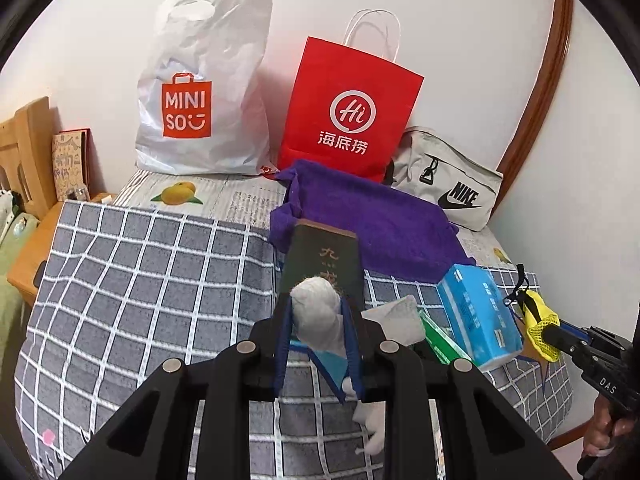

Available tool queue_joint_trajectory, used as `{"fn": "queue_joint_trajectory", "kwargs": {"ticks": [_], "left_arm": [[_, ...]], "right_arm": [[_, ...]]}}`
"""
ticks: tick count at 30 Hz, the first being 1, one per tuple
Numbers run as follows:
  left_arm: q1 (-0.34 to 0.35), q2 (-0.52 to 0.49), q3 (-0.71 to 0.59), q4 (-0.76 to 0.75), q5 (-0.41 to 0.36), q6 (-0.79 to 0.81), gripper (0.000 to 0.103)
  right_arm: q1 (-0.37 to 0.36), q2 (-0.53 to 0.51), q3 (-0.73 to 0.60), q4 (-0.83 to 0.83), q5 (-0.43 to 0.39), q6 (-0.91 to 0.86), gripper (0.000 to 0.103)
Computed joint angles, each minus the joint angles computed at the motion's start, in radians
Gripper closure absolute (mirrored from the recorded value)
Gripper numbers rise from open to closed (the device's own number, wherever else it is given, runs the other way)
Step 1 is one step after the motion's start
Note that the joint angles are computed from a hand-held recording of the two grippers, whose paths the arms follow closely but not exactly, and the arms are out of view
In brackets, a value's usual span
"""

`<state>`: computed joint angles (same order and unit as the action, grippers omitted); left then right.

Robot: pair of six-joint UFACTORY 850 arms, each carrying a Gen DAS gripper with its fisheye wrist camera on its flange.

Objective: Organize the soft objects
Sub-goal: 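Carry the yellow pouch with the right tool while the left tool carries the white cloth toward the purple towel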

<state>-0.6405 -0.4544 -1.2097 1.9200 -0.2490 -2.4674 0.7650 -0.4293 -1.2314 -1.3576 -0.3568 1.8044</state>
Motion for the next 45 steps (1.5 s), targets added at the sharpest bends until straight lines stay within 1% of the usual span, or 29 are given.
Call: {"fn": "queue_joint_trajectory", "kwargs": {"ticks": [9, 18, 23, 29, 34, 40, 43, 45], "left_arm": [[0.014, -0.084, -0.139, -0.352, 0.012, 0.393, 0.08], [0.042, -0.181, -0.289, -0.673, 0.008, 0.745, 0.08], [0.061, -0.237, -0.372, -0.847, 0.009, 0.937, 0.08], [0.088, -0.322, -0.502, -1.119, -0.007, 1.218, 0.08], [0.106, -0.397, -0.626, -1.328, -0.044, 1.445, 0.08], [0.119, -0.495, -0.778, -1.474, -0.1, 1.608, 0.08], [0.126, -0.541, -0.848, -1.556, -0.122, 1.692, 0.08], [0.129, -0.584, -0.916, -1.596, -0.158, 1.738, 0.08]], "right_arm": [[-0.074, -0.03, -0.036, 0.064, 0.031, -0.074, 0.087], [-0.134, -0.088, -0.12, 0.141, 0.067, -0.187, 0.087], [-0.164, -0.135, -0.19, 0.212, 0.079, -0.283, 0.087], [-0.2, -0.212, -0.295, 0.311, 0.101, -0.407, 0.087], [-0.23, -0.295, -0.421, 0.525, 0.102, -0.647, 0.087], [-0.251, -0.397, -0.582, 0.708, 0.089, -0.889, 0.087], [-0.265, -0.46, -0.675, 0.884, 0.07, -1.076, 0.087], [-0.273, -0.502, -0.736, 0.978, 0.047, -1.174, 0.087]]}}
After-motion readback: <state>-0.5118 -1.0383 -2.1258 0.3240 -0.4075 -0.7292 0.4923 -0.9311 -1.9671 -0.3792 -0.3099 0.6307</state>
